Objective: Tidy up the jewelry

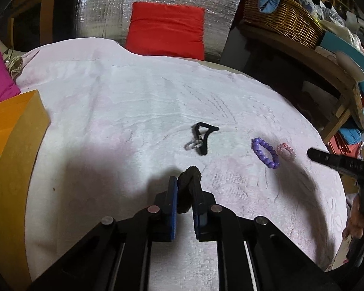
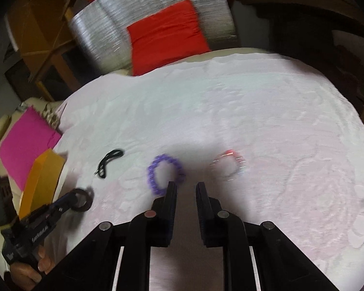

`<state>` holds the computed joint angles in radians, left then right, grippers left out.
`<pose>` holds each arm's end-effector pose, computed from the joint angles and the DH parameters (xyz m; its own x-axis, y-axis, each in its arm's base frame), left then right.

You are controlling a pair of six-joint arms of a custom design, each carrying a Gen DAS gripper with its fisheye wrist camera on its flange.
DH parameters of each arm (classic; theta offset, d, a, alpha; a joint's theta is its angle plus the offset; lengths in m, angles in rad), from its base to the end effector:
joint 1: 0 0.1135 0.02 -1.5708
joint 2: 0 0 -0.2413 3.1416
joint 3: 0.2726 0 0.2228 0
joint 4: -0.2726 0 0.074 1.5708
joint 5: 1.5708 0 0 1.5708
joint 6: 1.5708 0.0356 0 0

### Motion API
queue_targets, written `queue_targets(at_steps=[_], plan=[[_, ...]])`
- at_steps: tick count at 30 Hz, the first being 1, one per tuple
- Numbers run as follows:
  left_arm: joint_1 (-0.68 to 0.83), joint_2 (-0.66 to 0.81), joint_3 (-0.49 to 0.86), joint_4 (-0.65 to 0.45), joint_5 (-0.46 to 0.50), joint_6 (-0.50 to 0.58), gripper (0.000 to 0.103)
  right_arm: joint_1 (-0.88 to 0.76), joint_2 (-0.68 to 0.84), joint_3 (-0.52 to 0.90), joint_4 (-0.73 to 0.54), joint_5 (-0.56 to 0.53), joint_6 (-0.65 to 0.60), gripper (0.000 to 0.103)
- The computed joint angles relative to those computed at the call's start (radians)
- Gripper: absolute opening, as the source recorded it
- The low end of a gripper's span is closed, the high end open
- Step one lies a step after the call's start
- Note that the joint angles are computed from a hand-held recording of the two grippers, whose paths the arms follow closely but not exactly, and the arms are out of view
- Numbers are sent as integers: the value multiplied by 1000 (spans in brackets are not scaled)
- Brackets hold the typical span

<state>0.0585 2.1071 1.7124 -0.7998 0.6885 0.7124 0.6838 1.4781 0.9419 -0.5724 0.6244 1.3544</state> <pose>0.4024 0.0009 0.1994 -0.5798 0.4717 -0.6644 0.7491 0.6293 -0.2070 0.2136 0.1473 0.2036 -0.4522 0.6537 -0.6068 0.6110 0.7227 0.3232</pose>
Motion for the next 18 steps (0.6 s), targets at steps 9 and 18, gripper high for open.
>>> queue_targets(at_steps=[9, 18], plan=[[-11, -23, -36, -16, 12, 48, 11, -144, -73, -111, -6, -75, 33, 20], [-18, 2, -19, -56, -12, 73, 12, -172, 145, 35, -11, -82, -70, 39]])
